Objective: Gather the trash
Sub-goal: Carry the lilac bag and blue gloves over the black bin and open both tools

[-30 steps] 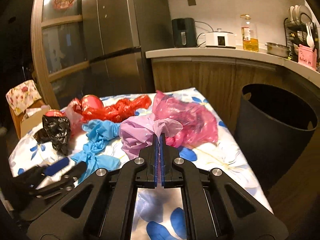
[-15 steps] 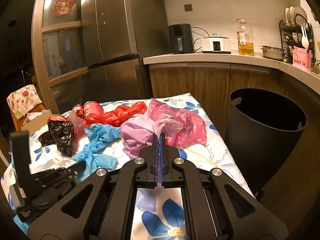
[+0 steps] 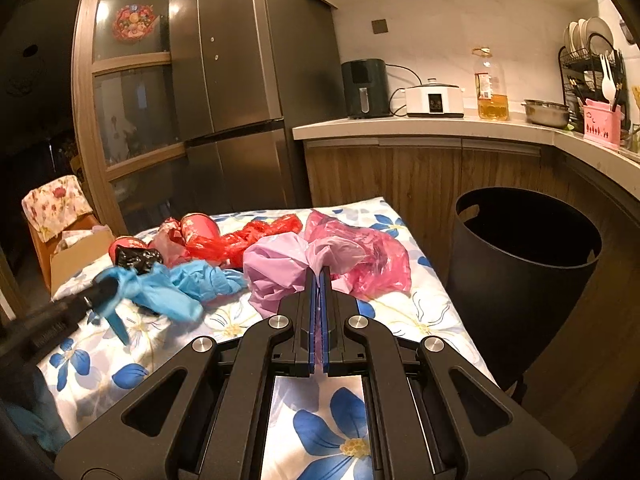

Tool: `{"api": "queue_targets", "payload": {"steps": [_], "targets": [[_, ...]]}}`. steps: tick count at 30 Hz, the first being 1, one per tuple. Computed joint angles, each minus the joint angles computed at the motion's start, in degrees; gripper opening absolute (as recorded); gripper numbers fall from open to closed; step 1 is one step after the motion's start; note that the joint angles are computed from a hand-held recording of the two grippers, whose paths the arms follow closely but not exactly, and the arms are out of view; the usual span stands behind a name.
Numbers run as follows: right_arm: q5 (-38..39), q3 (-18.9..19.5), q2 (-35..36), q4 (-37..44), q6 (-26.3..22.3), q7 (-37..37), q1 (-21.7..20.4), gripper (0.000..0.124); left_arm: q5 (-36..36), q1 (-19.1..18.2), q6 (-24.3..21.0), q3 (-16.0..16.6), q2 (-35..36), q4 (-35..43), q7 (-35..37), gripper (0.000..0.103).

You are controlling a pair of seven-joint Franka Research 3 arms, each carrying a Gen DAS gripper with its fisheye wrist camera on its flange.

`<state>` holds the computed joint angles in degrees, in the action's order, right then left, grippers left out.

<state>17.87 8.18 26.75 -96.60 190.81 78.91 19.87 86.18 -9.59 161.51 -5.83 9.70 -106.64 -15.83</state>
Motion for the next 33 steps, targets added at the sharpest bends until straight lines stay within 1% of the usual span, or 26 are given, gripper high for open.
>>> {"api": "queue_targets", "payload": {"steps": [7,12,17,21,24,28,30,33], "targets": [[-0.6,2.0,-1.5,-2.2,1.7,0.3,-2.0,0.002,4.1,0.3,-1.5,-0.3,-2.6,-0.1,-4.1,0.0],[-1.3,2.4,-2.1,-2.8,2.1,0.7,-2.7,0.002,4.2,0.6,-2.6,-1.3,-2.8,0.5,-3.6,0.0],[-1.2,0.7,-2.6,-2.8,2.2,0.6,-1.6,0.002,3.4,0.1,-2.3,-1.4,-1.7,1.8,-2.3,0.0],[-1.0,0.0,-3.1,-2.9,2.8,0.6,-1.7,0.002,3.0,-0.3,-1.2,-1.1,-0.3,3.5,-1.4,0.0],[-0.5,-1.2,-3.3,-2.7,3.4,0.5,-1.2,0.002,2.5,-1.1,-0.5,-1.0,1.5,6.2,0.3,0.0],[1.1,-4.1,-3.5,-2.4,4.1,0.1,0.5,0.002,0.6,-2.4,1.1,-0.5,5.0,11.0,4.2,0.0],[2.5,-6.2,-3.5,-1.9,4.3,-0.3,1.8,0.002,-1.1,-3.3,2.7,0.0,7.3,13.9,6.6,0.0],[5.4,-10.4,-3.2,-1.0,4.5,-1.4,4.6,0.002,-3.9,-4.8,4.8,1.0,10.7,18.5,10.3,0.0]]}}
